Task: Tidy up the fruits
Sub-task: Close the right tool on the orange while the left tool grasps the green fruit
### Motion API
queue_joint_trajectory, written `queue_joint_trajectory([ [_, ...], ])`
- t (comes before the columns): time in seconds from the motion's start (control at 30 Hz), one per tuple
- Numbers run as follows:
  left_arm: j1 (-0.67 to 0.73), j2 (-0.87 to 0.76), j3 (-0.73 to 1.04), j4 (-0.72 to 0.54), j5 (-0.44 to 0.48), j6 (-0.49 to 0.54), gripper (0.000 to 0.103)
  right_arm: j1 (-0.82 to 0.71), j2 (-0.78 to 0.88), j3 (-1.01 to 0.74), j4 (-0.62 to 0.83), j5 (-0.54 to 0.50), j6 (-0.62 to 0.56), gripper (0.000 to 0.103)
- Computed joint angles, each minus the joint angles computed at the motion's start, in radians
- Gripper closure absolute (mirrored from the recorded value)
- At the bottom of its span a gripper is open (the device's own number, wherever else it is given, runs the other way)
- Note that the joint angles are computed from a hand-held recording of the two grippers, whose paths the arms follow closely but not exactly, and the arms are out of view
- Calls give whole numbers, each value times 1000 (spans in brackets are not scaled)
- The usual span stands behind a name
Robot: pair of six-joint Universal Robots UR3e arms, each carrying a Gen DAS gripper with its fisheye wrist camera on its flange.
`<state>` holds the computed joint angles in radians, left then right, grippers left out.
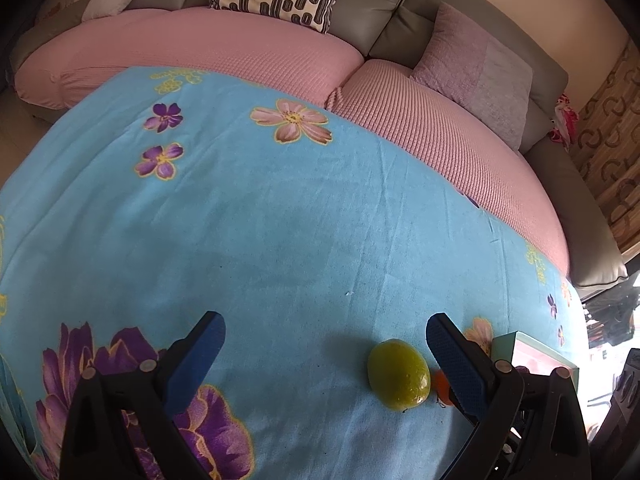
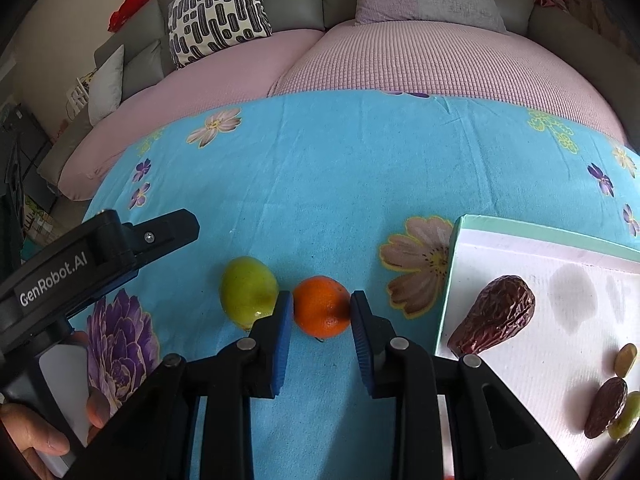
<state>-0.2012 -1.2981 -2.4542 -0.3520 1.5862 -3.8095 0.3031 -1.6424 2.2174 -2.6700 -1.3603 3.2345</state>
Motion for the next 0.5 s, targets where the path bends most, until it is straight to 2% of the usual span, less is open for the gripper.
queue_joint_trajectory([
  [0.03, 2, -2, -2, 5, -10, 1, 2, -13, -16, 7, 8, 4, -2, 73],
  [0.13, -2, -13, 1, 10, -31, 2, 12, -49, -71, 30, 27, 16, -1, 73],
  [0.3, -6, -46, 2, 38, -102, 2, 21, -100, -184, 59, 60, 20, 0, 73],
  [0.5, -50, -113, 42, 46, -135, 15, 34, -121, -246, 65, 84, 8, 5, 73],
])
